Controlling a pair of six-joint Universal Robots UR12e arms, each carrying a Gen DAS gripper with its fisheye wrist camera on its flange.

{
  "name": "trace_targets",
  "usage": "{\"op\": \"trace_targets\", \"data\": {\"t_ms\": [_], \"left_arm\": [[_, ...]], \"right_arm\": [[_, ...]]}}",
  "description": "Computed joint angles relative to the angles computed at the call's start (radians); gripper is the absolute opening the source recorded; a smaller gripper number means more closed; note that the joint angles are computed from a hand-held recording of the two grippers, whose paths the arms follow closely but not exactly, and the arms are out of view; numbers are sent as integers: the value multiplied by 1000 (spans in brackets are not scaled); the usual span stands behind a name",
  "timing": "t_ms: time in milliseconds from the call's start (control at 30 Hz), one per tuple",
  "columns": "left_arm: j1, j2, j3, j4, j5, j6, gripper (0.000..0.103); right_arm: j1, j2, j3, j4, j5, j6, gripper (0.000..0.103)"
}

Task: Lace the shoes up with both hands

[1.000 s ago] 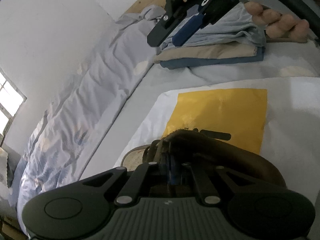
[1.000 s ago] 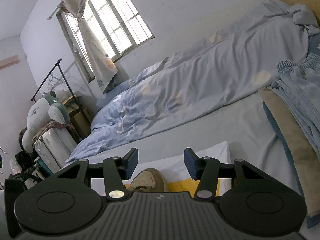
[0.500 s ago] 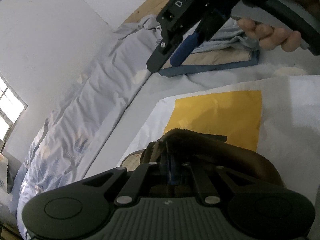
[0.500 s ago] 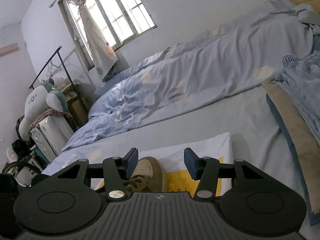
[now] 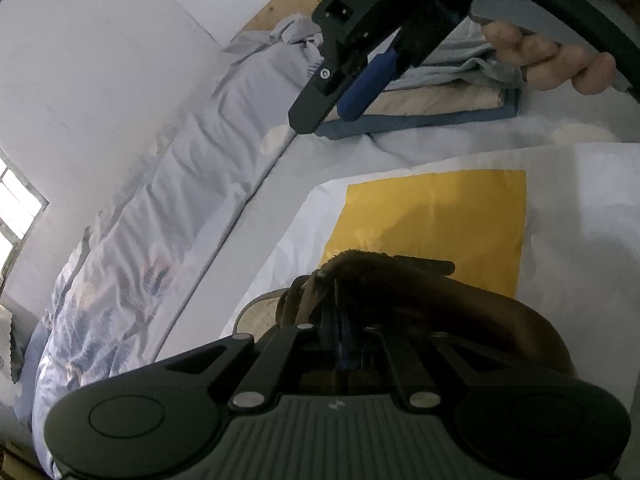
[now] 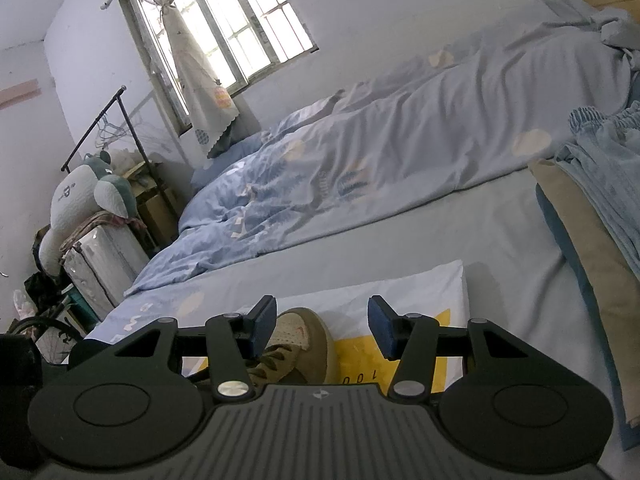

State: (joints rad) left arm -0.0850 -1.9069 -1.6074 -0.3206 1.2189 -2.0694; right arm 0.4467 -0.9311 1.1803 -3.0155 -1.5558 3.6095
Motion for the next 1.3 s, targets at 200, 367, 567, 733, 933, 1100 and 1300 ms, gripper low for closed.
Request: {"op": "trace_targets", "data": {"t_ms": [200,367,567,733,933,1100,1300], "left_arm": [[-11,-27,37,-16,19,-5,2],[-14,-43,52,-3,15,2,2],[-16,-61,68,18,6,14,2],[-19,-75,83,24,7,19,2],[-26,-104,108,38,7,3,2],[-34,-137,142,45,8,-8,2],[-42,-177,189,52,17,-28,2]], "right_arm": [[-1,-2,5,-11,5,0,53],[-3,-3,8,-13,13,-1,53],[2,-5,5,-4,6,0,53],[1,-6,2,1,8,0,53],[0,-6,3,6,10,-2,53],[0,-3,-3,13,14,-8,53],[1,-1,-5,15,14,-10,53]]}}
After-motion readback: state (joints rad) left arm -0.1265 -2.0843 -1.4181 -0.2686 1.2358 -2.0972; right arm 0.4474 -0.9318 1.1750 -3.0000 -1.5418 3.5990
